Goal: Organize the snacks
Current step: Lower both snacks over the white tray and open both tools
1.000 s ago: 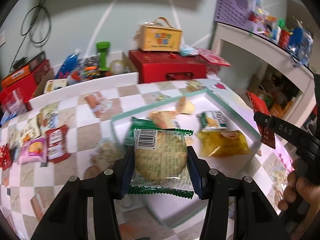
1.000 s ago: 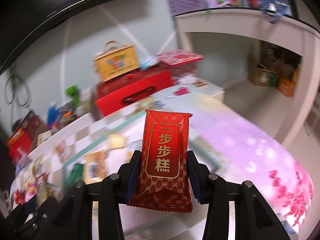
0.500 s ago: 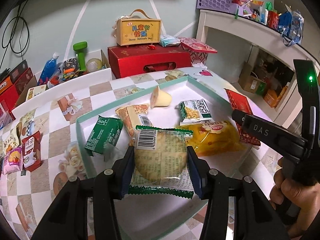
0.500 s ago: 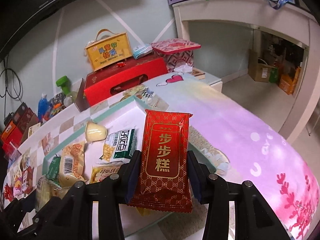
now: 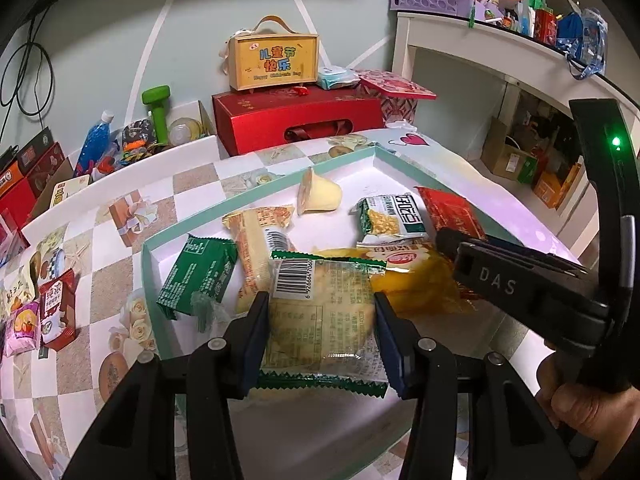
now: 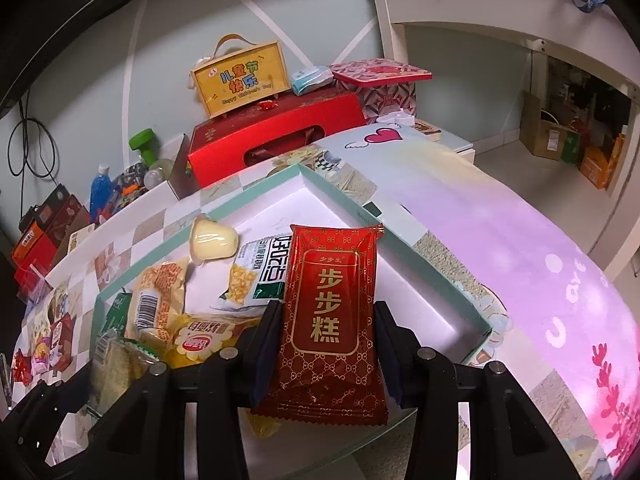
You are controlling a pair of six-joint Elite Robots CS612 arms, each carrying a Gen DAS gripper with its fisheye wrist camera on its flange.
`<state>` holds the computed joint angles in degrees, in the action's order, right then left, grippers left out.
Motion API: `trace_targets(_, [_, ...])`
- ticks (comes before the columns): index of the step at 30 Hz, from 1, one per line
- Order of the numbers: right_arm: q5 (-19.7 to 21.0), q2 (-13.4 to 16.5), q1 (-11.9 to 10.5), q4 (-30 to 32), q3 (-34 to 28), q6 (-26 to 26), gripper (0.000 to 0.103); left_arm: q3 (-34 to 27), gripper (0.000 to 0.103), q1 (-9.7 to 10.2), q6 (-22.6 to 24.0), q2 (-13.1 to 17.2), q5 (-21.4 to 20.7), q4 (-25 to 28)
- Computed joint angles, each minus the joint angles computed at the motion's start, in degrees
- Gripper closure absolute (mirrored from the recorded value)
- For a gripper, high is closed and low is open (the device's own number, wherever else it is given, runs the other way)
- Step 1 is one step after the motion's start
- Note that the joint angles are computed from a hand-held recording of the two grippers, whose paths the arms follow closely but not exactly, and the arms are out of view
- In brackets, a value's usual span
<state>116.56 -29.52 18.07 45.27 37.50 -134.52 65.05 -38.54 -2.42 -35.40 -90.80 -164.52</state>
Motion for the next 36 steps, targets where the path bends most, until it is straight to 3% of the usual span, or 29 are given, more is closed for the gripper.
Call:
trace_targets(11, [-1.7, -0.7, -0.5, 0.2, 1.1, 1.5, 0.053, -1.2, 0.051, -0.44, 2.0, 0.5, -1.7, 1.2])
trace_targets(14, [-2.2, -0.9, -0.5, 0.2, 1.4, 1.4, 0.053, -1.4, 0.048, -0.38, 2.0, 0.3, -1.5, 2.5])
trace_targets(16, [-1.8, -1.0, -0.5, 0.3, 1.4, 1.1, 0.053, -1.4, 0.037, -0.36, 2.0, 0.1, -1.3, 3.0])
trace_targets(21, [-0.7, -1.5, -0.2, 0.7, 1.5, 0.8, 0.053, -0.7, 0.035, -0.27, 2.0, -0.7, -1.0, 2.6])
trace_targets(29, [-0.5, -0.8, 0.2, 5.3, -0.9, 0.8, 0.051, -0.6, 0.035, 0.60, -3.4, -1.2, 1.9, 3.2])
trace_targets(33, [-1.4, 0.2, 0.4, 8.5, -2.9, 1.2, 0.046, -1.0, 0.028, 1.19, -6.7, -1.0, 5.0, 4.0])
trace_targets(36, [-2.0, 1.1, 0.6, 10.4, -4.8, 0.9, 0.045, -1.2, 0.027, 1.70, -9.3, -0.8, 7.4, 4.7])
